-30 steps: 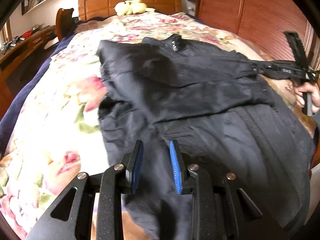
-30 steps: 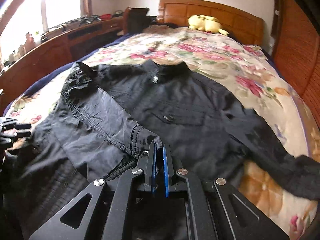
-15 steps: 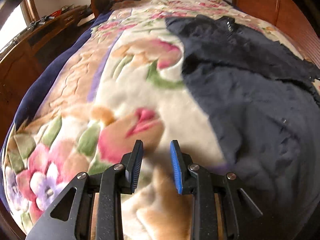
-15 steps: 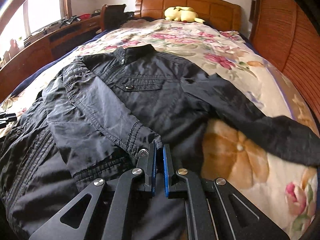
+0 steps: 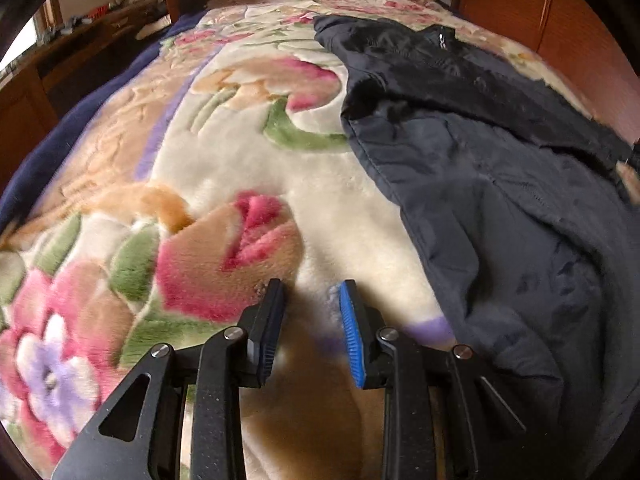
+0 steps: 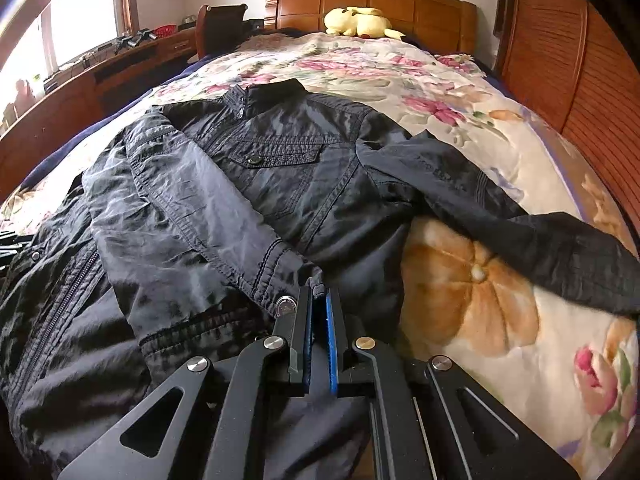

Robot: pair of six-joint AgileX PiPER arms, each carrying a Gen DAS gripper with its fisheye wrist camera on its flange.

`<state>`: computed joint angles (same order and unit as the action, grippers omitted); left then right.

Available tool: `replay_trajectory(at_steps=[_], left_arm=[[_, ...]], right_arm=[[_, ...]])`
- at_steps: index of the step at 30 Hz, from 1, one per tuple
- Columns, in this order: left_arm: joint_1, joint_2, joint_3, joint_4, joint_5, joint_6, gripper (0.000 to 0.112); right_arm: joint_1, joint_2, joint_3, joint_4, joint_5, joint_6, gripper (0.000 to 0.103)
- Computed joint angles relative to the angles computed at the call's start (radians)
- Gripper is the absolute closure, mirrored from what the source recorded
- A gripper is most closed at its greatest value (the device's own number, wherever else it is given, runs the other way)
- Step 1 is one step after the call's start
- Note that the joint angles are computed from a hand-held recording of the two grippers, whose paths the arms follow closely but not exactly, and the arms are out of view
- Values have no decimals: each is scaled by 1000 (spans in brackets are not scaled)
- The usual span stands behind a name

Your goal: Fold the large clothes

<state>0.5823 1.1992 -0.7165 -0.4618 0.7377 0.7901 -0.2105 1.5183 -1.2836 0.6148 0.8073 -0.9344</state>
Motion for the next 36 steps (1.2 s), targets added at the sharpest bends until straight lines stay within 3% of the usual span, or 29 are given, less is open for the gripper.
replay_trajectory(at_steps=[6,12,16,21,23,25,30,32,34,36], left_arm=[[-27,-11,17,-31,-3,31,83],[54,32,-7,-137,66,131,83],[47,13,-18,-108,69,97,83],[5,-42,-51,-71,95,38,83],[-62,-63,-72,-9,94,-46,83],[-183,-81,-104,123,73,-211,83],[-447,-94,-199,288,66,-468,83],[-536,-84,-246,323,67,-549,83],[-609,-59,-293,332,74,-602,83],[-697,-19,-341,378,82,-678,83]], right_arm=[[-13,-4,-2,11,30,-8,97],[-24,-8,2,26,43,-26,97],[-38,-30,29,55,46,-69,97],[-109,-33,34,129,121,-132,97],[-126,-59,62,124,76,-152,97],[-161,-53,54,140,90,-173,96],[-250,-15,19,141,61,-210,90],[-284,20,-11,128,51,-205,79],[-312,59,-49,110,38,-182,58],[-348,114,-106,111,52,-162,54]])
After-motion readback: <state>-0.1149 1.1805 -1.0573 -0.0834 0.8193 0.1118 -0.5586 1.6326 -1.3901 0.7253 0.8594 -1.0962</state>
